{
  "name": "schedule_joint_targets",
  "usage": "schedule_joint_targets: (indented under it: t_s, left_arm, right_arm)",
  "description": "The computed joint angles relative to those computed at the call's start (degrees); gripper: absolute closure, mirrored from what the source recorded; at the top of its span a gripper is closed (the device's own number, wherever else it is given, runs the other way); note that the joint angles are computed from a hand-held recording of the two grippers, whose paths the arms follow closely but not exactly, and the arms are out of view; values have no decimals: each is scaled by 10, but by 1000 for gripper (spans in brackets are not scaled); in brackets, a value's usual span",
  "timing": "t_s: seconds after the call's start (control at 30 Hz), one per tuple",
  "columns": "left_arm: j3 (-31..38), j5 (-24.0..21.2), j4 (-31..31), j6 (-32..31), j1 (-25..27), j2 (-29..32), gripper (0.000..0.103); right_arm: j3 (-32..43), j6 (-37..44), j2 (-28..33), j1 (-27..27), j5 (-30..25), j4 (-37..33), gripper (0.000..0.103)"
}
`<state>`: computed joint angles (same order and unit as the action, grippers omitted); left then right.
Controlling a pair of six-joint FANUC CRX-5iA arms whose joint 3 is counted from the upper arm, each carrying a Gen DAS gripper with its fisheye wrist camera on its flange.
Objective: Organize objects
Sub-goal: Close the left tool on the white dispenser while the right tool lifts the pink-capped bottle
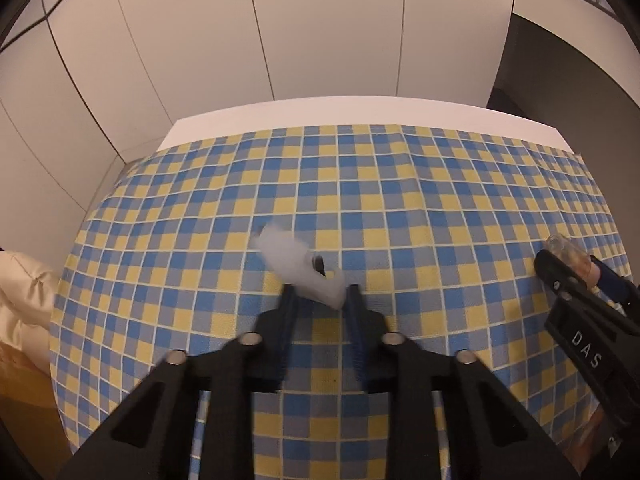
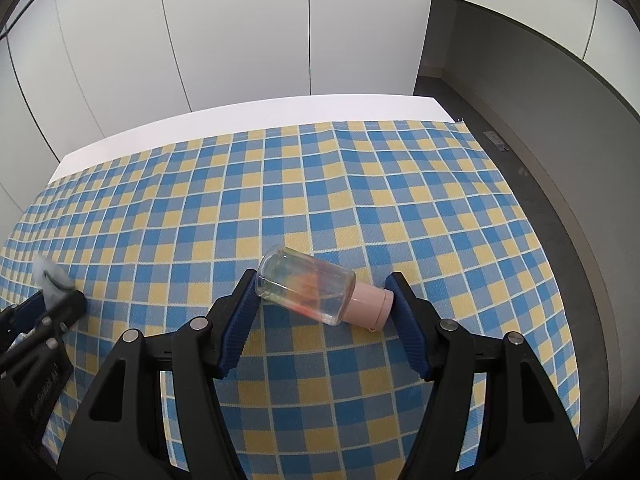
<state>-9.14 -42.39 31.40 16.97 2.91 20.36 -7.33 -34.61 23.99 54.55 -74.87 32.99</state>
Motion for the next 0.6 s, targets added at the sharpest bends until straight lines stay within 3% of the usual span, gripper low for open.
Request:
schedule_joint_targets:
  t_s: [0.1,0.17,0.2,0.23,0.27,0.3,0.4,0.6]
  left_arm:
    - [0,10,-7,-2,-4,-1,88]
    - [-5,14,-1,-7,-2,-4,84]
    - [-4,22,-5,4,-2,-4,69]
    - [-5,20,-6,13,-1,-7,42]
    - [7,2,0,21,6,3,27]
    - [14,-6,4,28,10,9,5]
    - [24,-30,54,14,29,27,2]
    - [53,-26,27,48,28,49,2]
  right_arm:
    - [-5,0,-7,1,9,-2,36]
    - [-5,4,-6,0,6,0,36]
    - [-9,6,-10,-2,6,0,36]
    - [-12,12,-15,-7,7,1,36]
    - [-9,12,-14,-5,6,0,36]
    - [-12,10,-17,-4,7,1,36]
    - [-3,12,-10,-3,1,0,36]
    - [10,20,-2,0,-9,-2,36]
